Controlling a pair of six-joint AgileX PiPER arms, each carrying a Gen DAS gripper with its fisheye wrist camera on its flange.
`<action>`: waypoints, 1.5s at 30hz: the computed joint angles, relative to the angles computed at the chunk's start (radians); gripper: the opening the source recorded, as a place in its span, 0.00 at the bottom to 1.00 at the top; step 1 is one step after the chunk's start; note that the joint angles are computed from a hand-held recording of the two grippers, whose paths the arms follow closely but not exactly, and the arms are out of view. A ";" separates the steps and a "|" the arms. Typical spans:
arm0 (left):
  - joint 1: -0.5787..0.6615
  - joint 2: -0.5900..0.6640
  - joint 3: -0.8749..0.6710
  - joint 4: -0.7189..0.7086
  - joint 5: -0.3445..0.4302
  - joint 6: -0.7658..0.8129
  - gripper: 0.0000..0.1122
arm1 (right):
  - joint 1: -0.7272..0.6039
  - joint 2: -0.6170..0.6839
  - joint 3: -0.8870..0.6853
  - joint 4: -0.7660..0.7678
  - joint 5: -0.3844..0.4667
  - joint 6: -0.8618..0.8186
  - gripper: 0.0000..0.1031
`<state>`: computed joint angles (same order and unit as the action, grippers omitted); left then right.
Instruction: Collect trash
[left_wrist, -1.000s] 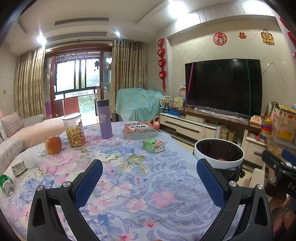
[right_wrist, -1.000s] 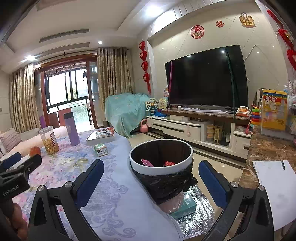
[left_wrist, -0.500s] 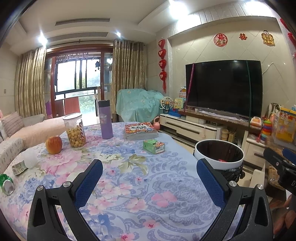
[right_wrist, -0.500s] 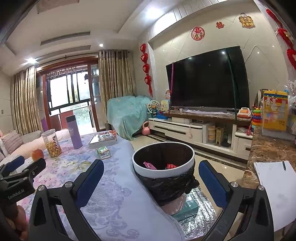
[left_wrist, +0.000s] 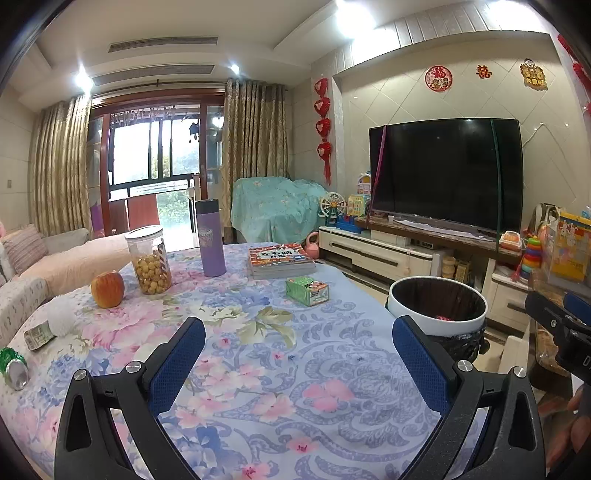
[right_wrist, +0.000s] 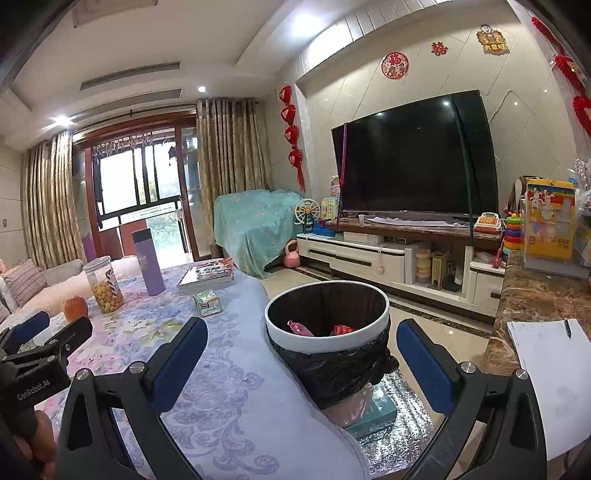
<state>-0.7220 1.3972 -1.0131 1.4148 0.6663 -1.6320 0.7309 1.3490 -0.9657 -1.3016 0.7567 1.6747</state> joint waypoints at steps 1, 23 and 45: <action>0.000 0.000 0.001 0.000 -0.001 0.001 0.91 | 0.002 -0.001 0.002 -0.003 0.001 0.003 1.00; 0.011 -0.003 0.007 -0.002 -0.017 0.005 0.91 | 0.010 0.004 -0.004 0.000 0.001 0.002 1.00; 0.033 0.000 0.017 0.007 -0.046 0.002 0.91 | 0.015 0.012 -0.009 0.001 -0.003 0.008 1.00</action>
